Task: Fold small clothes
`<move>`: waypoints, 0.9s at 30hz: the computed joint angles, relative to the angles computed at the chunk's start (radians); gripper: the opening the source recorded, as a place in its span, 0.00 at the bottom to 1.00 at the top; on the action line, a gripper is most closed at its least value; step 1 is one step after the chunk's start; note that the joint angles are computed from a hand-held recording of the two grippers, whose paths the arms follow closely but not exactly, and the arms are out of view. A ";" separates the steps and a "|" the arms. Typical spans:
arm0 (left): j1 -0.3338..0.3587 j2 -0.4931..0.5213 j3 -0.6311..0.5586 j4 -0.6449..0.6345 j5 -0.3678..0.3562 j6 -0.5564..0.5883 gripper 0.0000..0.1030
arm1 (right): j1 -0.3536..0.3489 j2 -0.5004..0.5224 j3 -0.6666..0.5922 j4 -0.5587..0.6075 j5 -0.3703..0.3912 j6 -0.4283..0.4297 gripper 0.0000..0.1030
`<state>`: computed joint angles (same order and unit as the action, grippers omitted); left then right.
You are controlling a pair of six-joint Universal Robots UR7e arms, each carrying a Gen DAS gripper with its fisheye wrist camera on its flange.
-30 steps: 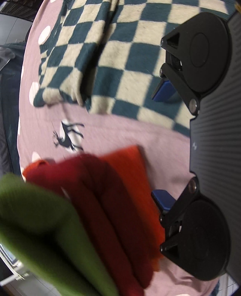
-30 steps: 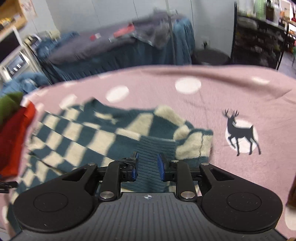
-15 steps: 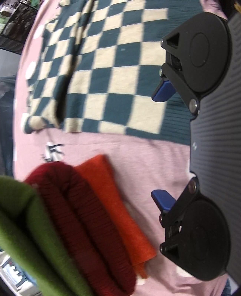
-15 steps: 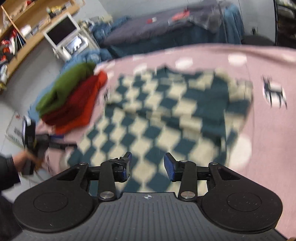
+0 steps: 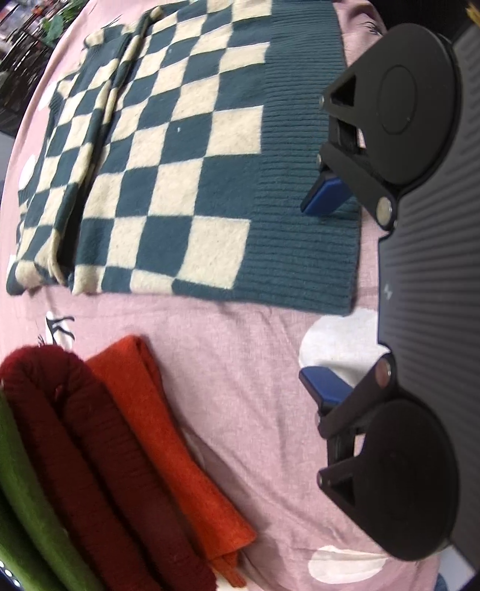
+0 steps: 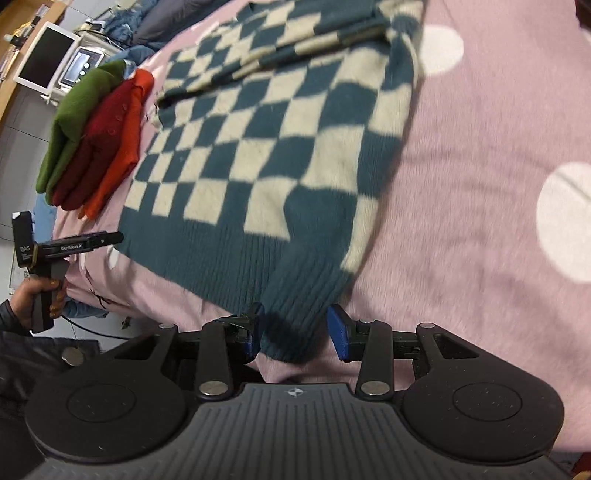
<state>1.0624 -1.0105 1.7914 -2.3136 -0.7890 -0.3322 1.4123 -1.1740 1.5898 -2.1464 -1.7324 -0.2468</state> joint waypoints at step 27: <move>-0.003 0.076 -0.087 0.074 -0.089 0.053 0.11 | 0.002 0.040 -0.009 0.038 0.001 0.047 0.22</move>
